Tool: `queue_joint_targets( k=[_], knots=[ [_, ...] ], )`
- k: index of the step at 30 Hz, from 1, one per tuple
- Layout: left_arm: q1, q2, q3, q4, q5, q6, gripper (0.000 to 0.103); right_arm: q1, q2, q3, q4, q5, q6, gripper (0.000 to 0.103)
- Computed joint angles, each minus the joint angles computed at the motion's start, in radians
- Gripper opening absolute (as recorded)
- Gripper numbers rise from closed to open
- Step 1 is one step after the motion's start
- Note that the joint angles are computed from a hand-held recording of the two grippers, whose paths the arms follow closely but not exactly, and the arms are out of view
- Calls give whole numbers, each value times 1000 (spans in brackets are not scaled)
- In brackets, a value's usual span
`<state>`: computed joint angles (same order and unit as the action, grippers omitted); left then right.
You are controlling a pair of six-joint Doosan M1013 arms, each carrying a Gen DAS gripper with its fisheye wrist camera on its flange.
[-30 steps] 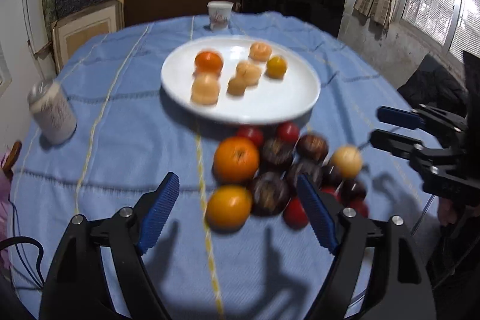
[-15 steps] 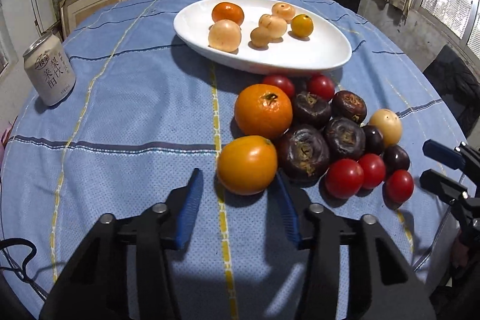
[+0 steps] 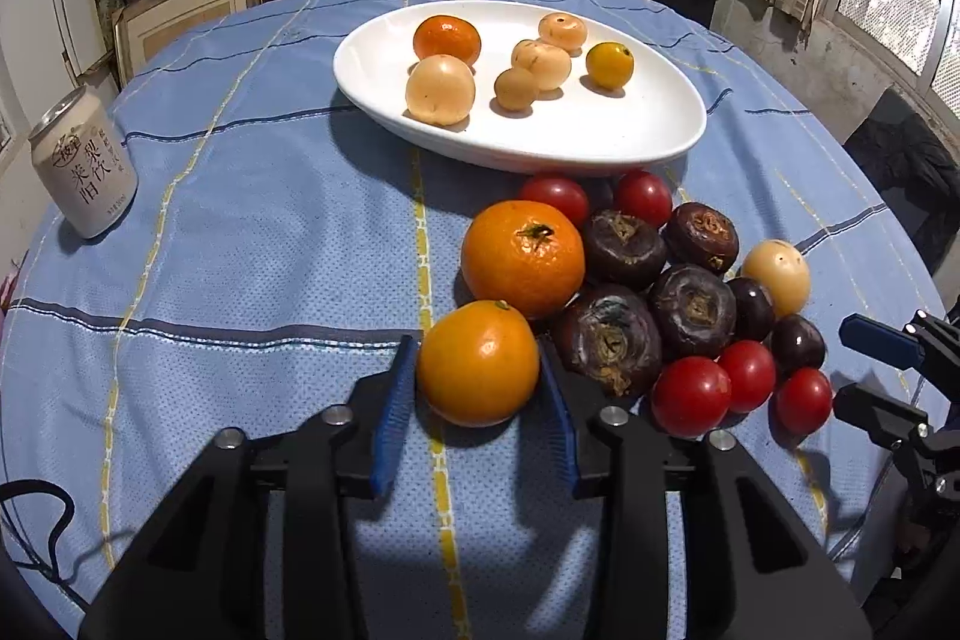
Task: Organize fruits
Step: 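Move the left tool to the large orange while the right tool approaches a red tomato, then grasp the orange fruit with the left tool while the right tool grasps a red tomato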
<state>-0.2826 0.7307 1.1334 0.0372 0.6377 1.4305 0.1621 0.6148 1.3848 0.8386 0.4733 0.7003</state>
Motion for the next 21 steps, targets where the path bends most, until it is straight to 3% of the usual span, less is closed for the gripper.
queue_joint_targets(
  k=[8,16,21],
  knots=[
    [30,-40,77,-120,-141,-10,36,7,-7,9,-9,4,-32,47],
    [34,-39,76,-150,-141,1,36,36,11,-29,-221,52,171,47],
    [34,-41,81,-154,-150,2,36,49,14,-36,-278,38,218,49]
  ],
)
